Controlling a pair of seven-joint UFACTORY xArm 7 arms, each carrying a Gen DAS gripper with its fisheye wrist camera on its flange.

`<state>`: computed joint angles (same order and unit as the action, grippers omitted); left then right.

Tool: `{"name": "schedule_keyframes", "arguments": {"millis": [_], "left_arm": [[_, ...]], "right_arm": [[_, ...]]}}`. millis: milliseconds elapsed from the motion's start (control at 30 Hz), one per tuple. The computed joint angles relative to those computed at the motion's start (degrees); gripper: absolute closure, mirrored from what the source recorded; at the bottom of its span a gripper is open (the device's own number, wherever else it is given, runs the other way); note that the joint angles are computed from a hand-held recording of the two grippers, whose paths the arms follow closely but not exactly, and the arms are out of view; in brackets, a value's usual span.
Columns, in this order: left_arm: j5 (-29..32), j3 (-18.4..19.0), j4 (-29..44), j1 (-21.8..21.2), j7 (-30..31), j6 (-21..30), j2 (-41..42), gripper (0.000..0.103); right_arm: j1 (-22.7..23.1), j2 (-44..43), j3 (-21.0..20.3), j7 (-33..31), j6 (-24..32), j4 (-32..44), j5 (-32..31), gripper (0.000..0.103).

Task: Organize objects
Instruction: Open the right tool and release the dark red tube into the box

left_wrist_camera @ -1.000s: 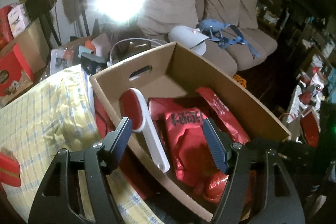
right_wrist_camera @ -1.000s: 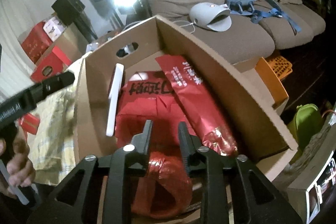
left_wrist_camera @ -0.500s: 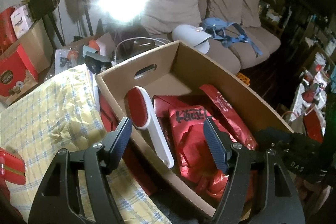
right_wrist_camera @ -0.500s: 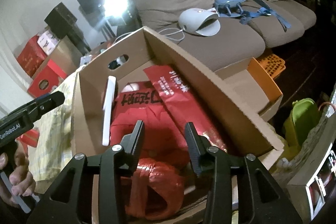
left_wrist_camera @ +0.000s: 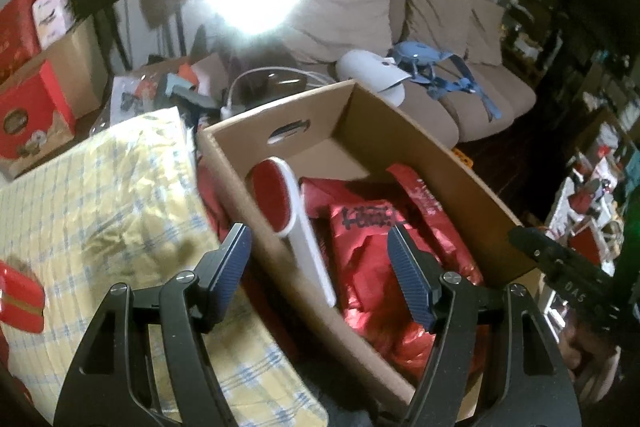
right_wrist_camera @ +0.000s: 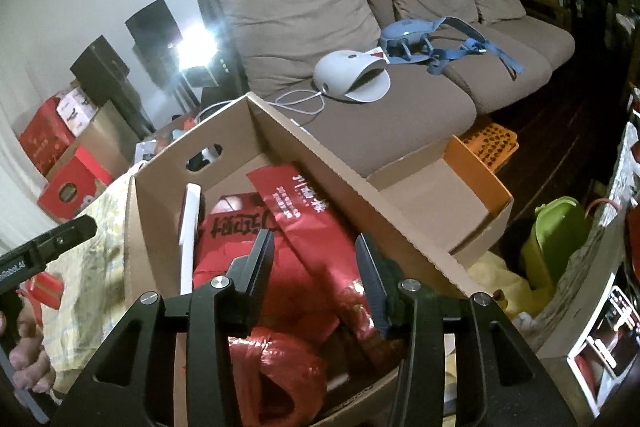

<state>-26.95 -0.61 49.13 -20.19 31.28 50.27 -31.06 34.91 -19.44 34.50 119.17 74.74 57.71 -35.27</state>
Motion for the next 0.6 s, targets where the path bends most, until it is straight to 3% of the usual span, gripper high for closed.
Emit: {"name": "schedule_keyframes", "arguments": {"millis": [300,600], "left_arm": [[4.4,1.4,-0.4,3.5,1.2,1.3,-0.6,0.035],[4.1,3.3,1.9,6.0,2.0,0.7,0.4,0.035]], "right_arm": [[0.9,2.6,-0.1,0.0,2.5,2.4,-1.2,0.058],[2.3,4.2,-0.9,0.8,2.9,3.5,-3.2,0.058]]}}
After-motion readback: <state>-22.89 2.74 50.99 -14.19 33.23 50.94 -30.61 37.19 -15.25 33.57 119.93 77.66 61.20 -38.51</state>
